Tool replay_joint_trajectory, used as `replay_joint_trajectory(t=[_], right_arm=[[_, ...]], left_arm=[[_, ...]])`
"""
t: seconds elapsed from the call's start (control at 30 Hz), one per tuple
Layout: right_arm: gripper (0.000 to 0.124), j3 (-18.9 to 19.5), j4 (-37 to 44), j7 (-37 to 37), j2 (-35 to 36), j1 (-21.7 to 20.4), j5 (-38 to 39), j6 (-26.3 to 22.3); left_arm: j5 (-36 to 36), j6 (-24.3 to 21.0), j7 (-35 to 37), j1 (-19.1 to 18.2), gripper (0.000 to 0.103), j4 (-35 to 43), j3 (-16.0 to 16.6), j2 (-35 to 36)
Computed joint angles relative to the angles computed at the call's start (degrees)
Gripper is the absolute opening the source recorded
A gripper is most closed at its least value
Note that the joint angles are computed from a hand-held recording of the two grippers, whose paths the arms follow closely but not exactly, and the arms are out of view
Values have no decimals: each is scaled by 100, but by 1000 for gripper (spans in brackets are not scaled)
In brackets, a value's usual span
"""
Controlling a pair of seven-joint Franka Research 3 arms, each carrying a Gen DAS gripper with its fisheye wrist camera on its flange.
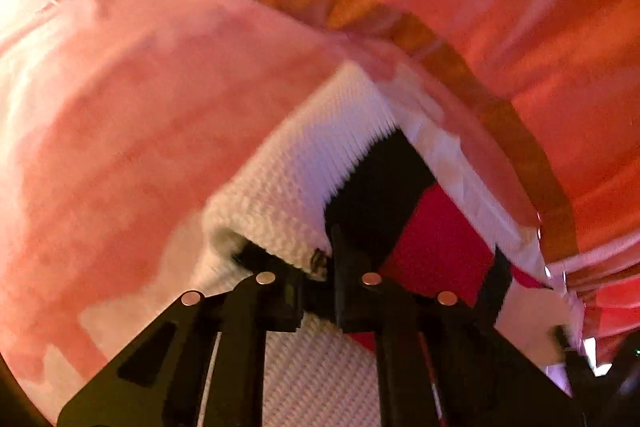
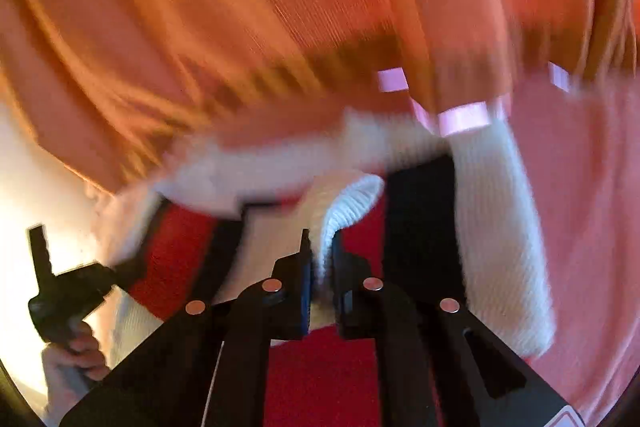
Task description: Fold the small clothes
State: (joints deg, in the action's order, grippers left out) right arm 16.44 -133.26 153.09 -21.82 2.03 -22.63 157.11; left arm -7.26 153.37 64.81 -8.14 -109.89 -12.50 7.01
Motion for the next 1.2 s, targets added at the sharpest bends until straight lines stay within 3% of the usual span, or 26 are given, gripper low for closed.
replay_joint_trajectory(t=[0.1, 0.17, 0.23, 0.27, 0.43, 0.53, 0.57, 0.63, 0.73, 0.87, 0.97, 1.0, 1.2], right_arm=[[8, 213, 132, 75, -102, -309, -568, -378], [8, -54, 43, -140, 93, -138, -327, -641], [7, -471, -244, -396, 276, 152, 317, -506], [7, -542, -311, -237, 264, 197, 183, -340], [8, -271, -69, -231, 50, -37, -133, -388], [12, -601, -177, -766, 228, 297, 560, -788], [12, -705, -336, -600, 148, 369, 473, -574], [22, -543, -196, -607, 52, 212, 622, -845], [24, -94, -104, -4, -297, -124, -185, -1114], [18, -383, -200, -666, -334, 376, 359, -995], [13, -514, -173, -1032, -4, 559, 852, -1365], [11, -617, -311, -900, -62, 639, 724, -1148], [15, -280, -353, -847, -781, 454, 748, -1574]], left_arm=[[80, -77, 22, 41, 11, 47, 34, 49], [-205, -311, 313, 116, 12, 144, -26, 171], [-184, -189, 366, 102, 12, 63, -30, 200], [-22, -137, 281, 60, 12, 36, -4, 183], [60, -331, 184, 48, 17, -1, 1, 70], [119, -402, 65, 19, 19, -43, 20, -30], [170, -351, 70, 9, 23, -102, 28, -107], [571, -150, -112, -62, 28, -242, 72, -301], [1004, -65, -274, -98, 29, -245, 123, -378], [928, -715, -244, -82, 30, 196, 119, 9], [960, -795, -229, -80, 31, 217, 102, 41], [906, -836, -82, -66, 33, 207, 76, -5], [555, -704, 624, 51, 49, -343, 163, -664]])
